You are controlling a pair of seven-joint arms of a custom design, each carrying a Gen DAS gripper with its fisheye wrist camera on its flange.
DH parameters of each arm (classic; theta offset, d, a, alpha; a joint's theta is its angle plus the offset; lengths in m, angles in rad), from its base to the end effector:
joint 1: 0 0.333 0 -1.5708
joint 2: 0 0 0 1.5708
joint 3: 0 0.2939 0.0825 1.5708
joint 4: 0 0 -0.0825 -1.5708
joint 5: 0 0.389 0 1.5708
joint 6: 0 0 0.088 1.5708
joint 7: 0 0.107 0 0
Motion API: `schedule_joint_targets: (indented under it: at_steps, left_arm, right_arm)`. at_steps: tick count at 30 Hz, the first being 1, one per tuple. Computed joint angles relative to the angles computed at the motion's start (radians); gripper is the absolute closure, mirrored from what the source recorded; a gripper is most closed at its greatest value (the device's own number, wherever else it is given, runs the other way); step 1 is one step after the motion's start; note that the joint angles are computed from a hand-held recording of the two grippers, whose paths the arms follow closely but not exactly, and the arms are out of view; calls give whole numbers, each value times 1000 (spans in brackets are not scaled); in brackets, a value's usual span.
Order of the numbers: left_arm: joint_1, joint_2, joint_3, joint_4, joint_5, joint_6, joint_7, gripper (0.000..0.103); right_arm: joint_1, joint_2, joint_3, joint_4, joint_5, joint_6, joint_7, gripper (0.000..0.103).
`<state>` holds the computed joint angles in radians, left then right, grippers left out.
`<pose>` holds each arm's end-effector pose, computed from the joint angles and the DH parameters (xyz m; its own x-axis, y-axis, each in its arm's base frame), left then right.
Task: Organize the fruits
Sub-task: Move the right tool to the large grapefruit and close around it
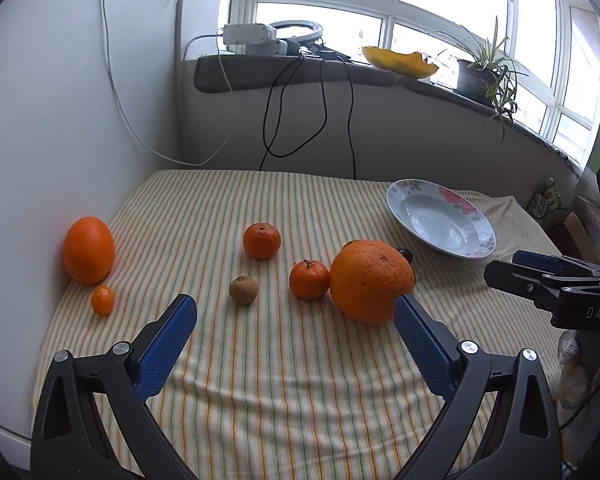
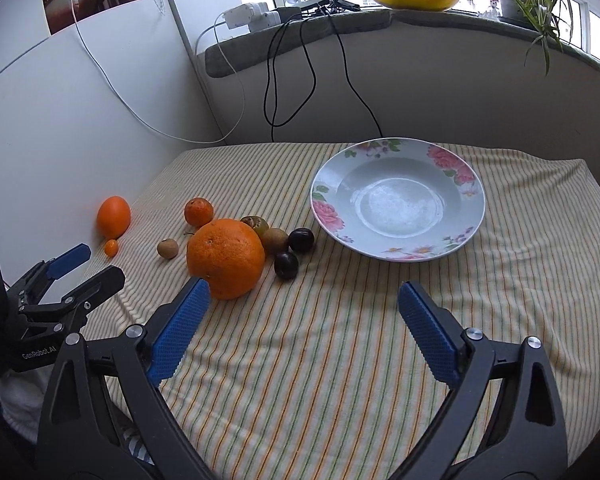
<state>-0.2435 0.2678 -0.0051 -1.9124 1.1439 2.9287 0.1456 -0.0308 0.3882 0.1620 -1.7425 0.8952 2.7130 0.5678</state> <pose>0.6058 -0.2131 0.3907 0.0839 -0.9913 0.1017 -0.6259 -0.1318 -0.7687 0.6849 0.0508 0.3862 0.4371 -0.8790 -0.1906 -0.6809 -0.1848 -0.7087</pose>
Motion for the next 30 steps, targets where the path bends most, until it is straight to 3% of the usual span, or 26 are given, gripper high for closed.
schedule_joint_targets:
  at_steps: [10,14,16,20,27,30]
  left_arm:
    - [-6,60,25,14,-159,99,122,10]
    - [-7,84,26,19,-257,145,208,12]
    - [6,101,6,25,-323,162,275,14]
    - [60,126,-62,26,-459,193,399,15]
    - [145,160,-171,37,-622,210,571,24]
    - [166,173,-200,45,-677,212,625,24]
  right_arm:
    - [33,71,1,93,-162,-32,62,9]
    - [23,104,17,151,-187,-88,59,9]
    - [19,136,19,205,-203,-153,63,9]
    - [21,209,13,324,-245,-282,103,21]
    - [28,336,13,518,-301,-455,183,27]
    - [32,362,17,556,-311,-483,193,28]
